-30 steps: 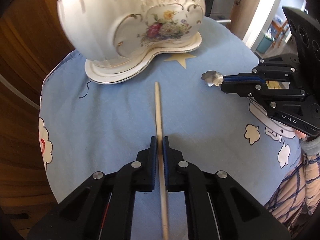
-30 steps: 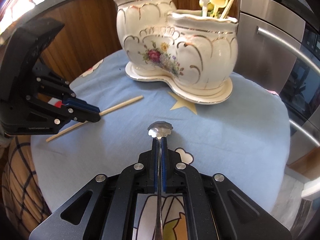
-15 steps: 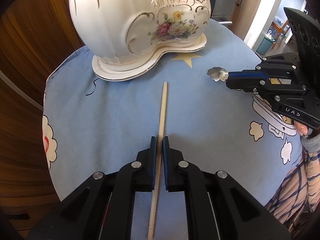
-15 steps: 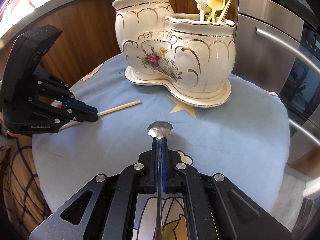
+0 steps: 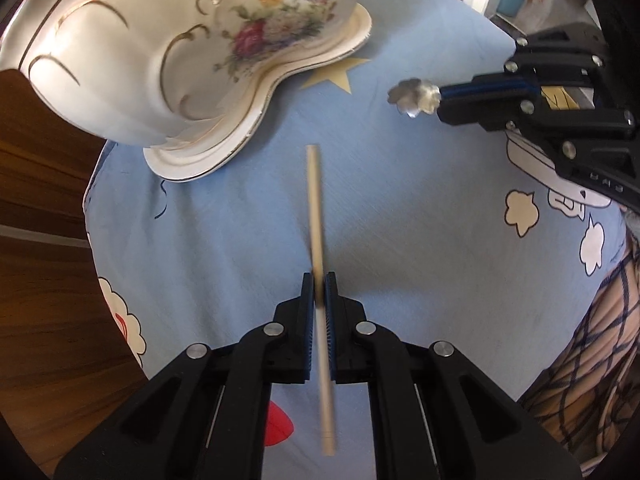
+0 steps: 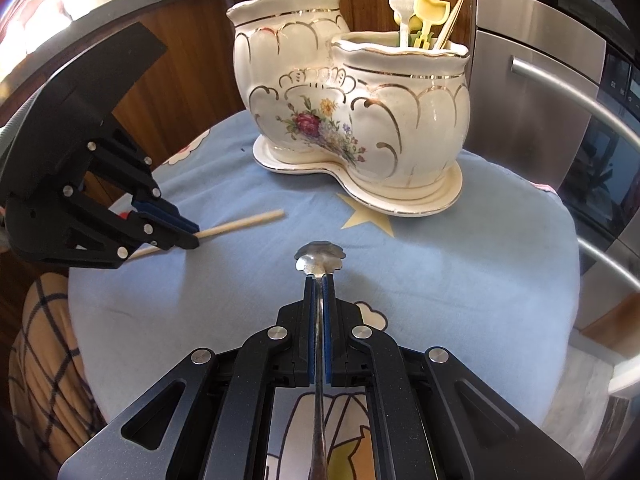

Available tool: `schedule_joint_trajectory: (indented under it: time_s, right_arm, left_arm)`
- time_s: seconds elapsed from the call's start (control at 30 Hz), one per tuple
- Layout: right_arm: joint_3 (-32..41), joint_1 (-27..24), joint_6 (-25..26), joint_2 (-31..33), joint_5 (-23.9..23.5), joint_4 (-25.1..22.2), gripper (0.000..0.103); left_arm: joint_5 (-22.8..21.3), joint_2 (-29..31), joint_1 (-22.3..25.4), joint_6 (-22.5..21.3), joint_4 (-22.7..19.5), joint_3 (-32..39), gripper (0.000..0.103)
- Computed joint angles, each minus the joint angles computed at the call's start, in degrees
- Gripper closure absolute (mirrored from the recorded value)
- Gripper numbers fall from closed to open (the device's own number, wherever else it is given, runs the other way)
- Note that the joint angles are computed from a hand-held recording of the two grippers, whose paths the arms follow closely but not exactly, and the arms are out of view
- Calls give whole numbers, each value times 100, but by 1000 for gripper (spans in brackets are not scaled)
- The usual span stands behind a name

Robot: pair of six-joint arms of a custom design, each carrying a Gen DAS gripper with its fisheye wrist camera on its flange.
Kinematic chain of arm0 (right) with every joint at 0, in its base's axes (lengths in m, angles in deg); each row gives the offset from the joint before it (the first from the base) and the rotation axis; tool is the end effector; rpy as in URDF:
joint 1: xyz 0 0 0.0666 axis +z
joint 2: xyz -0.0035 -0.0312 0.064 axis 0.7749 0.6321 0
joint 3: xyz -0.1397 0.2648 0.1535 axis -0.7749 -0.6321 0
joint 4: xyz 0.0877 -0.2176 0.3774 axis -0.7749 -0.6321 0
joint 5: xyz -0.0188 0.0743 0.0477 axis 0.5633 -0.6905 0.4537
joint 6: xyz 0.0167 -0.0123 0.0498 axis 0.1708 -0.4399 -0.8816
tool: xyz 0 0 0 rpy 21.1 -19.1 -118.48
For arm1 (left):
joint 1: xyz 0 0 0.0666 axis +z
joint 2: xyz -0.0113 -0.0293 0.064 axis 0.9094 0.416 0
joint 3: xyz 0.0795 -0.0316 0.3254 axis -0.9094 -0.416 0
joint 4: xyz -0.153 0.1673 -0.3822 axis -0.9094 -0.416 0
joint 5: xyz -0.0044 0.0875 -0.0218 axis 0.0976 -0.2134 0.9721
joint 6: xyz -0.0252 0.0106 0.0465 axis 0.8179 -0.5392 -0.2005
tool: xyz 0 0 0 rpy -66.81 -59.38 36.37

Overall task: Organize utensils
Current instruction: 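Lift the chopstick with the left tool while the right tool raises the spoon over the pot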

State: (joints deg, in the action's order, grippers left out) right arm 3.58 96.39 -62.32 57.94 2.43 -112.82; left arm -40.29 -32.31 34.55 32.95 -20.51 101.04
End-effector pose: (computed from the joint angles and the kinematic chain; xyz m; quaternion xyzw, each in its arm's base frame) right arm 0.3500 0.3619 0.4144 -0.3783 0.8596 0.1773 0.2941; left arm 0.2977 -0.1719 0.4363 0.2813 0.9531 0.0562 0.0971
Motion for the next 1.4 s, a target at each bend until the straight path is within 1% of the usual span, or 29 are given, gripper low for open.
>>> schedule_joint_trajectory:
  time_s: [0.1,0.13,0.2,0.37,0.4,0.43,0.47,0.5,0.57,0.67,0.7,0.8,0.83,0.87,0.97,1.0,1.07,1.2,1.3,1.4]
  right_arm:
    - [-24,-32,-19,-56,-50,45,99]
    - [-29,-38,-30,-70,-66,58,99]
    - [-40,-47,-43,-100,-100,91,99]
    - [-69,-62,-82,-186,-187,186,99]
    - [-98,-79,-105,-233,-241,234,99]
    - [-119,-98,-127,-275,-292,276,99]
    - [-131,-92,-155,-299,-322,338,99]
    - [-170,-103,-185,-359,-394,430,99]
    - [-243,-124,-279,-471,-477,612,99]
    - [-335,-162,-401,-597,-602,848,99]
    - [-364,-175,-459,-638,-610,930,99]
    - [-364,-184,-568,-653,-564,1060,99]
    - [-382,-185,-605,-678,-533,1130,99]
    - [-389,-189,-641,-698,-511,1198,99]
    - [-418,-220,-720,-776,-481,1378,99]
    - [-445,-229,-788,-818,-474,1497,99]
    - [-471,-217,-887,-841,-426,1647,99]
    - [-593,-215,-1073,-972,-301,2128,99]
    - [-584,-188,-1138,-983,-80,2415,99]
    - [-467,-172,-1212,-881,127,2698,99]
  left_arm:
    - [79,-191,77,7,100,-111,98]
    - [75,-187,-33,172,202,-158,98]
    - [198,-397,57,226,332,-274,98]
    - [431,-1034,339,368,665,-530,98]
    - [513,-1242,372,385,817,-597,98]
    - [570,-1409,367,438,867,-655,98]
    - [618,-1596,369,513,1018,-707,98]
    - [731,-1839,499,392,1118,-807,98]
    - [875,-2209,469,465,1491,-926,98]
    - [1038,-2475,554,536,2022,-998,98]
    - [968,-2535,479,649,2230,-985,98]
    - [730,-2638,308,842,2854,-1050,98]
    - [450,-2638,45,1020,3076,-1150,98]
    - [312,-2666,-50,1103,3229,-1183,98]
    - [159,-2611,-106,1274,3927,-1255,98]
    - [84,-2580,-170,1345,4037,-1240,98]
    - [50,-2529,-136,1400,4281,-1206,98]
    - [184,-2384,110,1457,4764,-1121,98]
    - [355,-2317,354,1606,5139,-1087,98]
    - [499,-2249,570,1665,5423,-1082,98]
